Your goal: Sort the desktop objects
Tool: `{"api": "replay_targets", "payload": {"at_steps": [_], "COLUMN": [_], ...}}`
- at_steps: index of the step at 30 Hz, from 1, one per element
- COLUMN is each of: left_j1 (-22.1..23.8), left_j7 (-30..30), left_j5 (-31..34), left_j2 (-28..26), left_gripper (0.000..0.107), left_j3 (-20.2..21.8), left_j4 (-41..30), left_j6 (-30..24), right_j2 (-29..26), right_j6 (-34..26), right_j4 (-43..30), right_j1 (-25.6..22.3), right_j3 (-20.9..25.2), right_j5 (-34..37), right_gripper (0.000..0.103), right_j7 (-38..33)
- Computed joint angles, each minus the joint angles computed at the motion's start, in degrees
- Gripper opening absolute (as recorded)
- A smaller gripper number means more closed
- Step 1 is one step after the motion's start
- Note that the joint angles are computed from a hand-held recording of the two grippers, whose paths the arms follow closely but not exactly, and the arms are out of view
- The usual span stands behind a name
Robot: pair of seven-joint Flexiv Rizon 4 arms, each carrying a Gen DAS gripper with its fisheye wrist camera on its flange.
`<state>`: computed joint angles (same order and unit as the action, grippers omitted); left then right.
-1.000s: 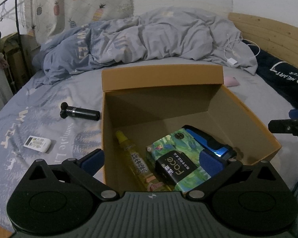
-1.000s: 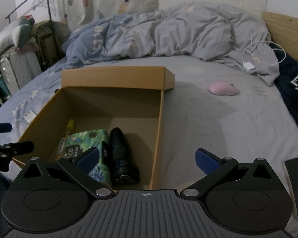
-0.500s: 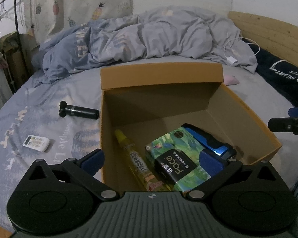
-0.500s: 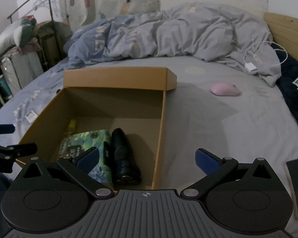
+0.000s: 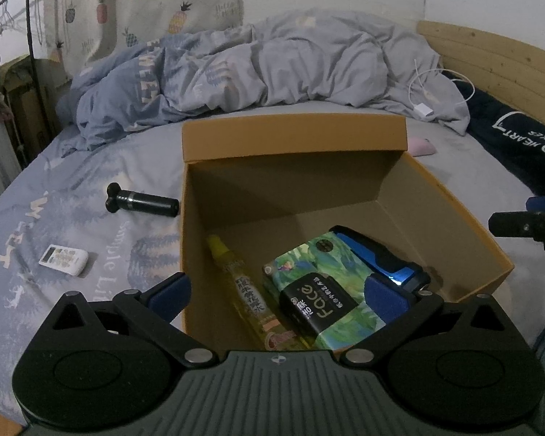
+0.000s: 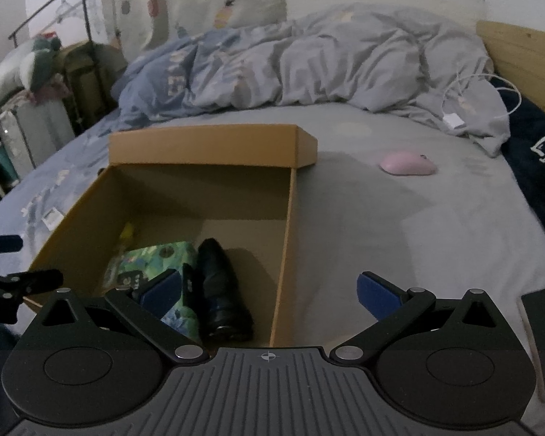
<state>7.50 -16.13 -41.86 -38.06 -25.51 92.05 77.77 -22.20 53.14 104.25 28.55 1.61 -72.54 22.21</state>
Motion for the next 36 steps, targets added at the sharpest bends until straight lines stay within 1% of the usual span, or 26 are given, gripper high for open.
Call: {"api": "replay_targets", "payload": {"at_steps": [8,12,16,20,21,25,29,32,34,36], "left_j1": [-0.7,-0.5,-0.7,-0.9,-0.7,0.3,0.7,2.0,2.6,2.4], "left_j7": [-2.1,-3.0,-3.9,-5.5,-5.4,-3.9,-4.6,-4.8,-5.6,-6.8], "left_j5": [1.2,1.5,1.6,2.3,2.3,1.5,2.3,2.9,3.6,4.4], "left_j2": [-0.6,-0.6,-1.0,-1.2,-1.2,-1.8,-2.4,-2.9,-3.2,-3.5], "left_gripper": [0.103,0.103,0.103,0.103,0.103,0.103,0.103,0.103,0.103,0.103], "left_j3": [1.2,1.3,1.3,1.9,1.6,-0.6,-1.5,-3.7,-4.5,-4.1], "left_j4": [-1.0,-1.1,-1.6,-1.9,-1.9,-1.6,-2.1,-2.3,-2.8,-3.9], "left_j6": [-0.2,-0.4,0.1,-0.9,-1.0,2.1,4.3,6.2,6.1,5.0], "right_j2": [0.8,1.6,1.9,2.6,2.8,3.2,3.0,2.7,2.5,2.5], "right_j6": [-1.1,-0.2,-2.9,-3.0,-3.7,-5.5,-8.4,-9.6,-10.3,-9.0], "right_j4": [1.1,1.9,2.3,3.3,3.6,4.4,4.0,3.3,2.7,2.4], "right_j1": [-0.6,-1.2,-1.3,-2.3,-2.4,-2.8,-2.4,-2.2,-2.1,-2.6], "right_j3": [0.0,-0.2,0.3,0.4,0.5,1.2,1.5,1.4,1.2,0.8], "right_j5": [-1.2,-3.9,-4.6,-6.7,-6.8,-5.1,-2.1,-1.5,-0.7,-1.4], "right_gripper": [0.103,0.103,0.103,0.103,0.103,0.103,0.103,0.103,0.103,0.103], "right_j7": [3.3,7.3,7.5,10.9,11.6,14.1,14.0,15.0,16.0,17.4]}}
